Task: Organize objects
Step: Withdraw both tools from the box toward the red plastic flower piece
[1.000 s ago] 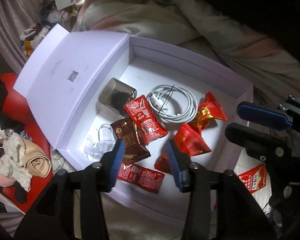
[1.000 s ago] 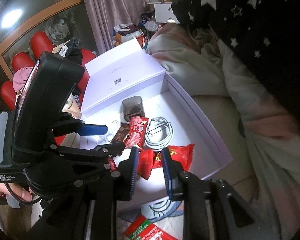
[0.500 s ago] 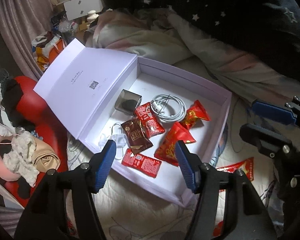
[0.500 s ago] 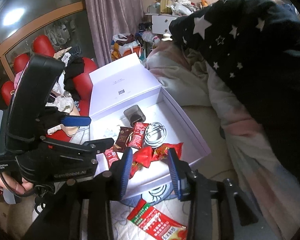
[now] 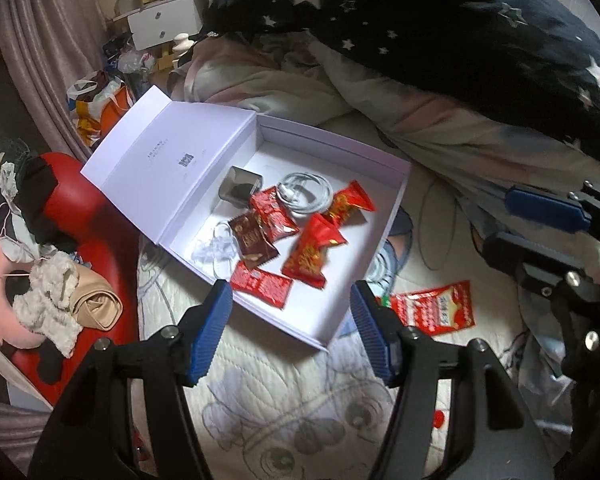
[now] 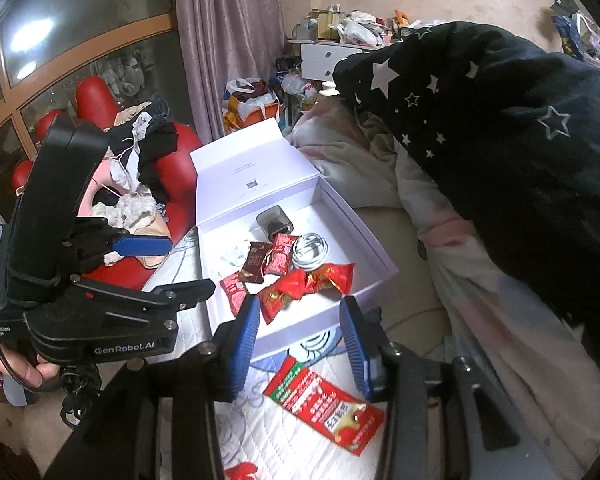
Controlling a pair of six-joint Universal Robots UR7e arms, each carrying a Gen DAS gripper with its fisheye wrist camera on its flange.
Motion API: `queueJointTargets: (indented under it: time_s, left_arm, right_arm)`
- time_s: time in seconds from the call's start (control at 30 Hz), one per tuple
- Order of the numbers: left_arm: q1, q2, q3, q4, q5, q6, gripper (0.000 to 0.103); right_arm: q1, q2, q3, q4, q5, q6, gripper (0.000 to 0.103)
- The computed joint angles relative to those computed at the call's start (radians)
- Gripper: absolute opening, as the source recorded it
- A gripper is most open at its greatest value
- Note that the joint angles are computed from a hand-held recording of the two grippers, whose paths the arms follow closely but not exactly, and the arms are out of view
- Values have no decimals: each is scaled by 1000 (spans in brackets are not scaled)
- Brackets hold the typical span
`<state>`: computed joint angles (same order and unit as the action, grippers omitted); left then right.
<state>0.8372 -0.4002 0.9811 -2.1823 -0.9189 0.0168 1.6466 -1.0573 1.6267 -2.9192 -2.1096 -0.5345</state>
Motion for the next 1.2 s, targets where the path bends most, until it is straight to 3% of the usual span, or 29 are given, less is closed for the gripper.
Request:
queueJointTargets:
  time_s: [0.3, 0.63, 1.2]
  left_arm:
    - [-35, -92, 184, -48, -7, -72, 60]
    - [-51, -156, 349, -66, -65, -149, 60]
    - [-41, -157, 463, -88, -187, -163, 60]
  right_arm:
    - [3, -81, 128, -11, -7, 24, 42]
    - [-26, -158, 262, -11, -3, 77, 42]
    - [-100, -192, 358, -17, 6, 125, 42]
